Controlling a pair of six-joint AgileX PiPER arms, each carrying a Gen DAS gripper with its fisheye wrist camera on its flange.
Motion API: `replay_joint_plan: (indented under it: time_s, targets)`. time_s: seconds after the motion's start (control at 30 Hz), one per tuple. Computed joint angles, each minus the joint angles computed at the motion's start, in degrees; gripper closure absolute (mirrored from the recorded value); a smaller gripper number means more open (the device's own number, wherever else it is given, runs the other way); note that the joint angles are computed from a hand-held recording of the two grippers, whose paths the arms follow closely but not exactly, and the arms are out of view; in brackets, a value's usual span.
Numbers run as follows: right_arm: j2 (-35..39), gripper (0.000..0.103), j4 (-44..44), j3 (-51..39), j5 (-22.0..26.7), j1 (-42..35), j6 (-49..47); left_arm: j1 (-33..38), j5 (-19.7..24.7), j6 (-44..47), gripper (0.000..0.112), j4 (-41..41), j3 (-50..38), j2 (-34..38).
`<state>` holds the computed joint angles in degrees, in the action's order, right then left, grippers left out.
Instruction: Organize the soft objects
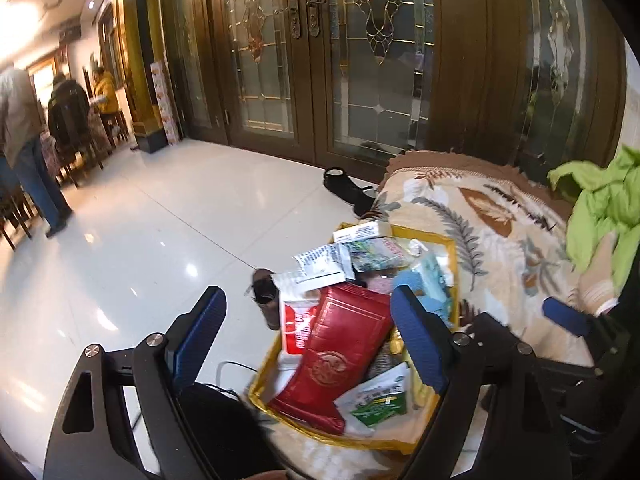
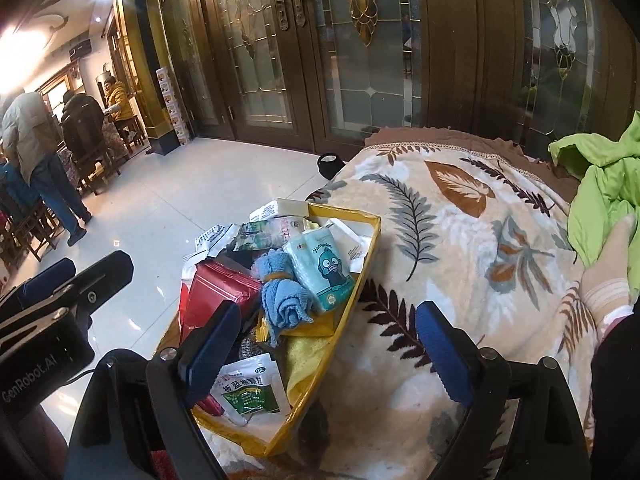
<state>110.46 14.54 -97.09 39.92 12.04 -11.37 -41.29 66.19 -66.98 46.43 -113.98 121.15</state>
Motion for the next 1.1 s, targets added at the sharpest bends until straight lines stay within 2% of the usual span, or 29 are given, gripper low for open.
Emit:
replay_joint_plan:
  time_s: [0.07,0.2,0.47,0.6,0.77,1.1]
  targets:
    - [0.12,0.012,0.25,-0.12,0.24,-0.18,0.06,-0.09,-0.01,0.17,0.027,0.27,-0.01,0.09]
    - [0.39,0.012,1.14,-0.29,0.48,-0.63,-0.46,0.87,-3.08,-0.22,0.027,-1.47,2.28,-1.33]
    - [0.79,0.012,0.59,-0.58,0.84,-0.18,-0.61,1.76,-4.4,0.44,0.028,-3.18,2.71,-1.31]
    - [0.99,0.012,0.41,-0.64,1.05,-0.12,-0.58,1.65,-2.97,2.16,0.027,-3.62,0.89,-0.08]
    - [1.31,0.012,0.79,-0.54,1.25,-0.42,-0.83,2.41,-4.31,2.73,0.027,-5.89,1.45,-0.21]
    - [1.79,0.012,1.39,-0.67,1.51,-0.95,-1.18,2.56,-6.17,1.48,0.027,-5.34,3.52,-0.84]
